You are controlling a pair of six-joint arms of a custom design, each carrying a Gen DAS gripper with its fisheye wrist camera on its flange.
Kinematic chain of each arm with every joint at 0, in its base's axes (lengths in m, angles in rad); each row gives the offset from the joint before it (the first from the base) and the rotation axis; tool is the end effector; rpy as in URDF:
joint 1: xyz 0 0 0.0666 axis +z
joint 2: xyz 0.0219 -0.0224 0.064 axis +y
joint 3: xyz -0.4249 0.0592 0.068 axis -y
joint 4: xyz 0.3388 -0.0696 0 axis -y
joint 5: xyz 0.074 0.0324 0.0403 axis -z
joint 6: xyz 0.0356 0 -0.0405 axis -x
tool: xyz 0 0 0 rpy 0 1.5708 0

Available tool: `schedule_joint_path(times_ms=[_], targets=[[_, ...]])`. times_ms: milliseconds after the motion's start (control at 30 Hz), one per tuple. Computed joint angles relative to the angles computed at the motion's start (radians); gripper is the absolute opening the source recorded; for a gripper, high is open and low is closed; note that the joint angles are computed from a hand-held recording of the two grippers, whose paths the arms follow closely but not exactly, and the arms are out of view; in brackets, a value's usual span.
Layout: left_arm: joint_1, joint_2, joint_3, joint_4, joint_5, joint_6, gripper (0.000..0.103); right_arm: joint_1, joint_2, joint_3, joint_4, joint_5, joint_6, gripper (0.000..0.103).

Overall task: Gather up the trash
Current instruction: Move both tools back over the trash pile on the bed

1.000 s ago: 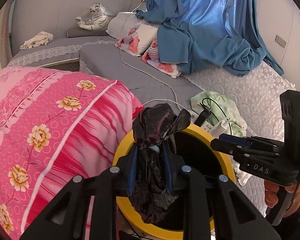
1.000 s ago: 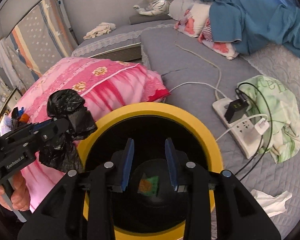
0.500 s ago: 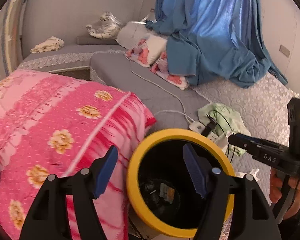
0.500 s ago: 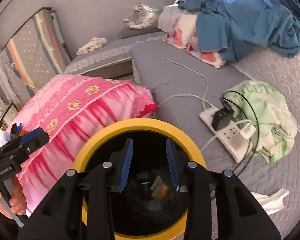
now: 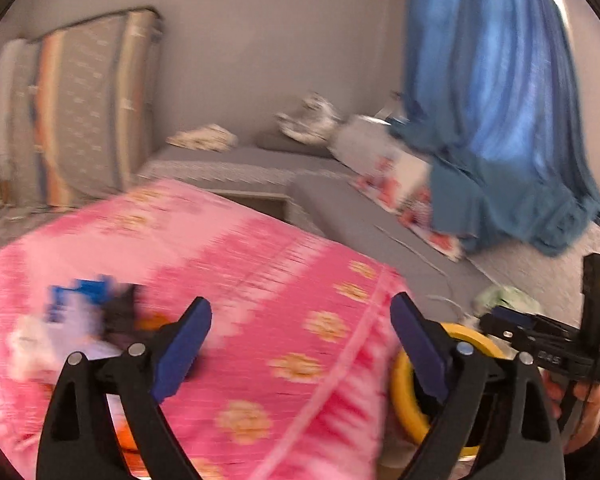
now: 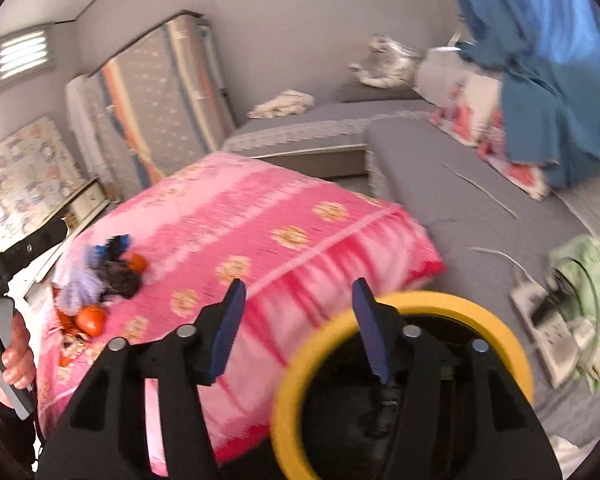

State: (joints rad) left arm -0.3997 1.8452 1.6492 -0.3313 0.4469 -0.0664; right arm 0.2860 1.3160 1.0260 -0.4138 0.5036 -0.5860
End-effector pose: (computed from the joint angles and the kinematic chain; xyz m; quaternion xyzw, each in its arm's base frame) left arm 0.5709 -0.2583 0.4016 0.3027 0.7970 -0.2701 0.4474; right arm 0.3746 0.0918 0.3938 0.2348 0.8534 -0.0331 0.4642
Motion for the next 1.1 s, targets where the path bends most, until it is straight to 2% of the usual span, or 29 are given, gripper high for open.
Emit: schedule_joint_path(times_ms=[100, 200, 367, 567, 767, 1100], targets=[[0.061, -0.018, -0.023, 0.054, -0.071, 0.008, 0.092, 0.021, 0.056, 0.055, 0.035, -0.028, 0.042, 0.063], [0.122, -0.021, -0.023, 0.077, -0.124, 0.025, 0.092, 0.041, 0.117, 0.117, 0.06, -0.058, 0.085, 0.067], [0.203, -0.012, -0.016, 0.08, -0.191, 0.057, 0.092, 0.062, 0.22, 0.226, 0.064, -0.113, 0.135, 0.068], [0.278, 0.013, -0.018, 0.075, -0.231, 0.086, 0.092, 0.079, 0.335, 0.339, 0.044, -0.182, 0.182, 0.069], [0.308, 0.051, -0.03, 0.079, -0.268, 0.068, 0.092, 0.084, 0.429, 0.419, 0.028, -0.237, 0.22, 0.069], [0.317, 0.147, 0.058, -0.018, -0.281, 0.083, 0.092, 0.075, 0.541, 0.508, -0.024, -0.277, 0.262, 0.069]])
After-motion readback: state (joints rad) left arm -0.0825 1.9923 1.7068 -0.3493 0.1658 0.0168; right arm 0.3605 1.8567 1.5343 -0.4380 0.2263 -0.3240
